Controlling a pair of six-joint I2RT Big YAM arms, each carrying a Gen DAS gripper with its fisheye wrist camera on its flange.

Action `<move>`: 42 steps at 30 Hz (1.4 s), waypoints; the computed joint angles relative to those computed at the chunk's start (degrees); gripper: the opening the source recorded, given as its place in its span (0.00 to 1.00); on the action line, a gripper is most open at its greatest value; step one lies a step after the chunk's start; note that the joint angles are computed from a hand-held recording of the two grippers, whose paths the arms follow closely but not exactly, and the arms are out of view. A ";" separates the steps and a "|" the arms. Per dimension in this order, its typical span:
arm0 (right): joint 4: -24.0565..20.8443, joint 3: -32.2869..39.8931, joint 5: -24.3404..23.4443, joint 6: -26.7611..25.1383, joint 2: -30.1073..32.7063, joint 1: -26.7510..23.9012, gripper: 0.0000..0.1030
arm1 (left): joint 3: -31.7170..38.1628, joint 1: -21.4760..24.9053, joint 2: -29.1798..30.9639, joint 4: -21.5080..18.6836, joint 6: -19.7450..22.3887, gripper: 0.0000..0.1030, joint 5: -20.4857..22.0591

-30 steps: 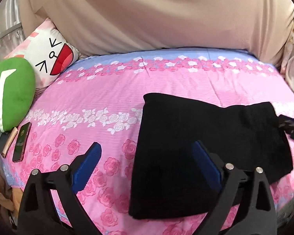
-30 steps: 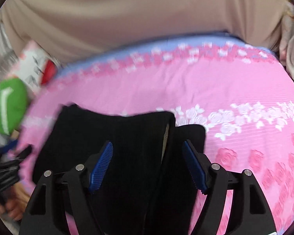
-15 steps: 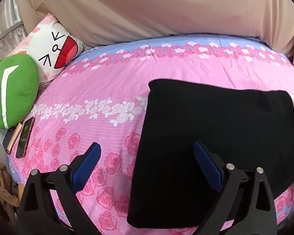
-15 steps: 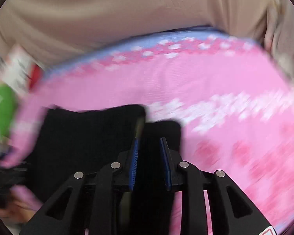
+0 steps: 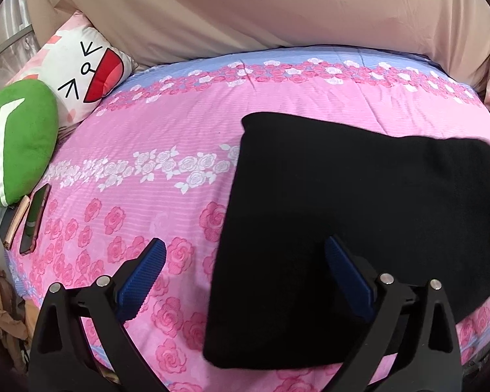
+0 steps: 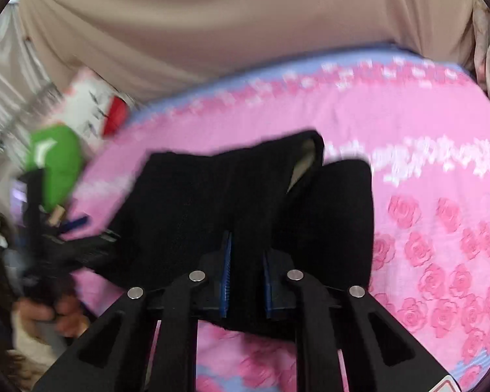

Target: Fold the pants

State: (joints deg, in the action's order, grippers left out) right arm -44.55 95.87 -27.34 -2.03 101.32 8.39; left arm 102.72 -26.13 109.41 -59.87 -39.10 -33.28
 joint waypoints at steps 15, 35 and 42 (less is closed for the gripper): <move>-0.53 3.47 5.10 0.10 2.38 -2.05 0.60 | -2.09 -1.40 -1.69 2.67 0.93 0.95 2.02; -6.01 18.06 13.23 -2.04 13.35 -2.22 0.23 | 0.78 -2.14 0.15 1.95 2.55 0.95 4.61; 0.99 6.82 2.23 6.15 5.79 -6.88 0.59 | 2.07 -2.55 1.31 0.56 2.74 0.95 4.25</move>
